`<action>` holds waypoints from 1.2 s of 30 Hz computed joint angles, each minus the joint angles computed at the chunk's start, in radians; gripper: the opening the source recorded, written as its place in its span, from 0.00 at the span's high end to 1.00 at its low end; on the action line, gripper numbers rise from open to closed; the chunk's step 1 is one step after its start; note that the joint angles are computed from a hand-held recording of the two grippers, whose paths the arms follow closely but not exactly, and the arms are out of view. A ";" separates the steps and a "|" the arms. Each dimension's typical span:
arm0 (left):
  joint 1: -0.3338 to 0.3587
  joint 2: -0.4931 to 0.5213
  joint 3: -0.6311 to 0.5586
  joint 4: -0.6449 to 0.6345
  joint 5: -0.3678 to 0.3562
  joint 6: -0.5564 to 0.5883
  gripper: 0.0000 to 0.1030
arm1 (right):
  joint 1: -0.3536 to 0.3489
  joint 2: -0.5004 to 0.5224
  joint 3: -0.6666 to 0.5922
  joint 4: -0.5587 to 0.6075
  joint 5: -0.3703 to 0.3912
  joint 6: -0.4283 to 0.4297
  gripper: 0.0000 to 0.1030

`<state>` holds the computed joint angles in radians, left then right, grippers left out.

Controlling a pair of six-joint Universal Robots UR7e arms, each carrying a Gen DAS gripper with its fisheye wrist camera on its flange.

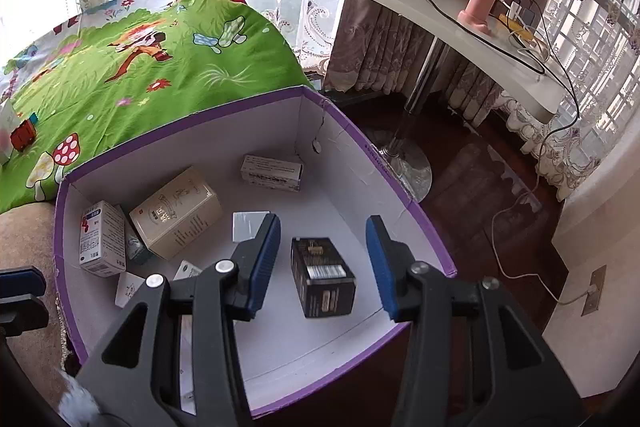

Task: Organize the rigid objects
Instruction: 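Carry both boxes over the purple storage box and open both tools, then withdraw both empty tools from the storage box toward the bed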

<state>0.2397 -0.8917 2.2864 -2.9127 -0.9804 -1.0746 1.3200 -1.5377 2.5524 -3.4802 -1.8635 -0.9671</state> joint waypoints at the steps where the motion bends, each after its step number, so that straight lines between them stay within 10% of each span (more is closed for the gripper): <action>1: -0.003 -0.001 0.002 -0.002 0.003 -0.005 0.73 | 0.001 -0.002 -0.001 0.009 0.000 0.007 0.53; 19: -0.056 -0.087 0.067 0.111 0.113 -0.171 0.73 | 0.052 -0.021 0.018 0.111 0.028 0.058 0.37; 36: -0.143 -0.346 0.206 0.484 0.245 -0.621 0.60 | 0.186 0.039 0.075 0.132 0.022 0.073 0.34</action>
